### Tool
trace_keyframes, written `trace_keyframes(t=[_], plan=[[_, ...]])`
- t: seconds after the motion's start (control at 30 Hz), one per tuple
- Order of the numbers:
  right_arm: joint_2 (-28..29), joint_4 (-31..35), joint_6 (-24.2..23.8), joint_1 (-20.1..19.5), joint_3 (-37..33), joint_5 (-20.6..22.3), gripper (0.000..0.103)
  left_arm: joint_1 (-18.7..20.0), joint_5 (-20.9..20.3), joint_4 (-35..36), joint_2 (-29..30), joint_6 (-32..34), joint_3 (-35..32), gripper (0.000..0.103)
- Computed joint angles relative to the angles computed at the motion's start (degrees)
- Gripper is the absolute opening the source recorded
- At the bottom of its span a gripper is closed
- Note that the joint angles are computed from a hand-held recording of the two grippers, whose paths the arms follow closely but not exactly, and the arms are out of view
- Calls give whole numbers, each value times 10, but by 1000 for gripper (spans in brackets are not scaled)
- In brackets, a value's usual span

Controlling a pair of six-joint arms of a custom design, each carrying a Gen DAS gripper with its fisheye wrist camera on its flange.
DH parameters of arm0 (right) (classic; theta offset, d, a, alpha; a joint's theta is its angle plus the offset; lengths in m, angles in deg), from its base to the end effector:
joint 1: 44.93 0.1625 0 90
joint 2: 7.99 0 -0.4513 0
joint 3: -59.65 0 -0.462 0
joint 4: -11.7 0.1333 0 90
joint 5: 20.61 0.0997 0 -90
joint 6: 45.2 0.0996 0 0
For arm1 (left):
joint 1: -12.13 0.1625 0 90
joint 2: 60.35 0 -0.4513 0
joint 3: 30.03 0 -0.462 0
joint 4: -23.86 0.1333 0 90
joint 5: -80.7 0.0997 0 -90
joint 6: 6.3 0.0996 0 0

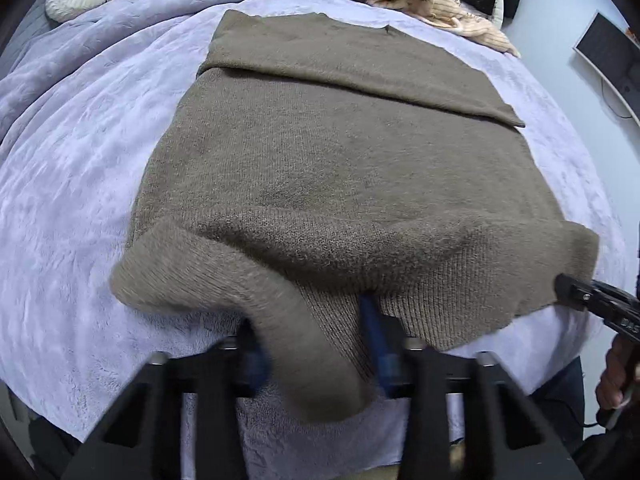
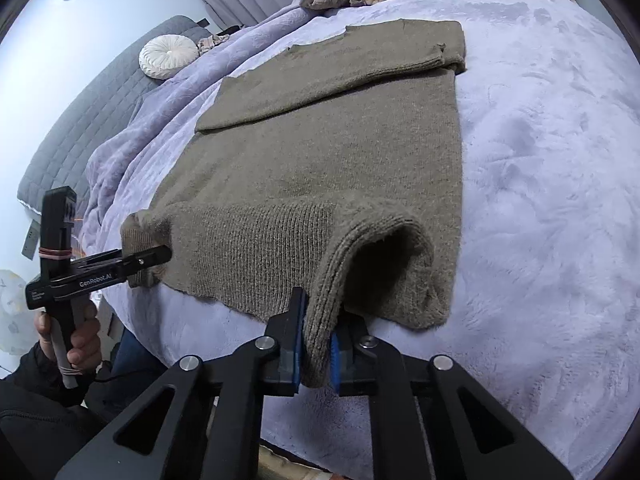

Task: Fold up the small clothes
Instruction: 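Lift the hem with both tools and fold it toward the collar, then carry the held hem over the body to the collar with both tools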

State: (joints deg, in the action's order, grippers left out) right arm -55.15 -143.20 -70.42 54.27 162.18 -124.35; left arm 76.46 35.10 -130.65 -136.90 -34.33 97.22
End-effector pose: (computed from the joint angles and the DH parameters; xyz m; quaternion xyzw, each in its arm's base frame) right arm 0.2176 -0.6574 0.0344 0.2832 -0.9480 0.0651 0.1295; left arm -0.0386 -0.5489 0.1986 -0.0643 0.9180 -0.2687 0.2844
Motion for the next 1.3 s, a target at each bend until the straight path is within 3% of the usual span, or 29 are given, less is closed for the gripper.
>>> trace_keyframes(t=[0.07, 0.1, 0.33, 0.57, 0.8, 1.3], plan=[[0, -2, 1, 0, 0, 4, 8, 3, -16, -15, -12, 0, 9, 15], [-3, -3, 2, -1, 2, 12, 8, 3, -19, -24, -19, 0, 14, 13], [-35, -12, 26, -8, 2, 107, 7, -5, -18, -80, -53, 30, 33, 13], [-24, -31, 34, 4, -28, 121, 7, -11, -5, -99, -50, 55, 3, 13], [14, -30, 37, 23, -92, 100, 7, -2, 15, -90, -12, 88, -58, 13], [97, -8, 62, 38, -217, 54, 7, 32, 16, -78, 44, 126, -152, 13]])
